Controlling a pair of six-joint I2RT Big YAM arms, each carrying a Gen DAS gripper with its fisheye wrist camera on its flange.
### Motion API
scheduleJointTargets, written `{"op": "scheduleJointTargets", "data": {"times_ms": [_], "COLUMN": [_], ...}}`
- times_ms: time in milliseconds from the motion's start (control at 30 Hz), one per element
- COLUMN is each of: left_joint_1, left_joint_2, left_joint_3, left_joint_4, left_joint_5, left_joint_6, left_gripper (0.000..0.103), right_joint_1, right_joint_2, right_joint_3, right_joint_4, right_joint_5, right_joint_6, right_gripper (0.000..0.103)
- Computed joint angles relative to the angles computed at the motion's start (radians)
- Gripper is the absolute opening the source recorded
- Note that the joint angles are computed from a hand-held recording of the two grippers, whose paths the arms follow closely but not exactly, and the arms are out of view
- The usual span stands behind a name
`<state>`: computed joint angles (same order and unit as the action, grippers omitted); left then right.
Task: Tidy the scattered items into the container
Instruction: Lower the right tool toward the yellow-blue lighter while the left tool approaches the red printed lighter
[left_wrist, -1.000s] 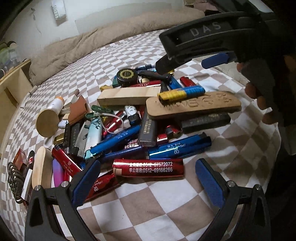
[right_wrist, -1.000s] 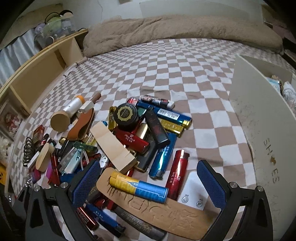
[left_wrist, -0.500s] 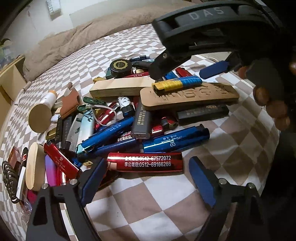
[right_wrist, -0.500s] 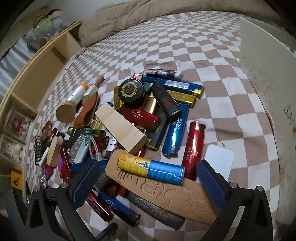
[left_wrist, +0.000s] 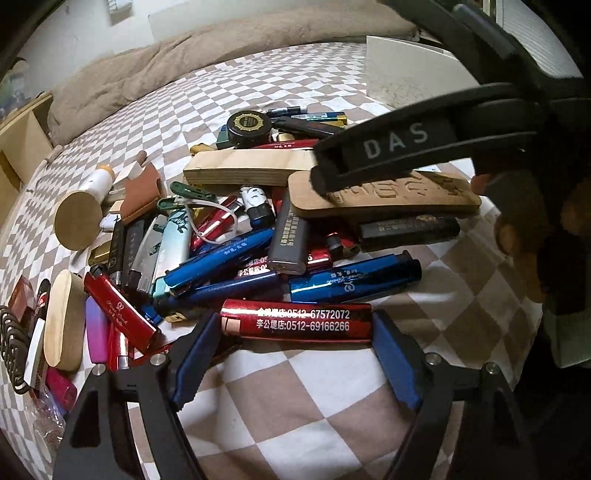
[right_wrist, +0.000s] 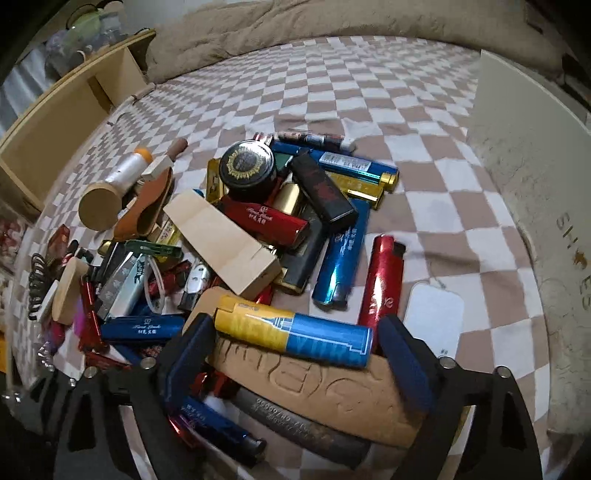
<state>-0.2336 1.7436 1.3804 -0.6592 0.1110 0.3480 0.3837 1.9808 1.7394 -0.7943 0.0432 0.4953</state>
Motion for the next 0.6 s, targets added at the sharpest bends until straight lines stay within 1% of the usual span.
{"op": "scheduleJointTargets", "data": {"times_ms": [33, 233, 400, 533, 600], "left_joint_1": [0.001, 0.006, 0.016, 0.024, 0.028], "left_joint_2": [0.002, 0.001, 0.006, 0.006, 0.009], "left_joint_3": [0.002, 0.006, 0.016, 0.020, 0.026], "left_joint_4": [-0.001, -0.006, -0.008, -0.010, -0.014], "left_joint_5": [-0.001, 0.002, 0.006, 0.027, 0.034], "left_joint_6": [-0.002, -0.022, -0.064, -0.088, -0.101], "left_gripper": [0.082, 0.082, 0.082, 0.082, 0.082], "right_joint_1": [-0.001, -0.008, -0.014, -0.015, -0.012], "right_joint_2": [-0.004, -0.010, -0.011, -0.019, -0.023], "right_joint_3": [-0.004, -0.012, -0.011, -0.016, -0.019], "right_joint_4": [0.005, 0.014, 0.022, 0.035, 0.041], "right_joint_5": [-0.006, -0.043, -0.074, -0.072, -0.058], "right_joint_6": [-0.001, -0.014, -0.004, -0.003, -0.010], "right_gripper": [0.082, 0.082, 0.082, 0.082, 0.082]}}
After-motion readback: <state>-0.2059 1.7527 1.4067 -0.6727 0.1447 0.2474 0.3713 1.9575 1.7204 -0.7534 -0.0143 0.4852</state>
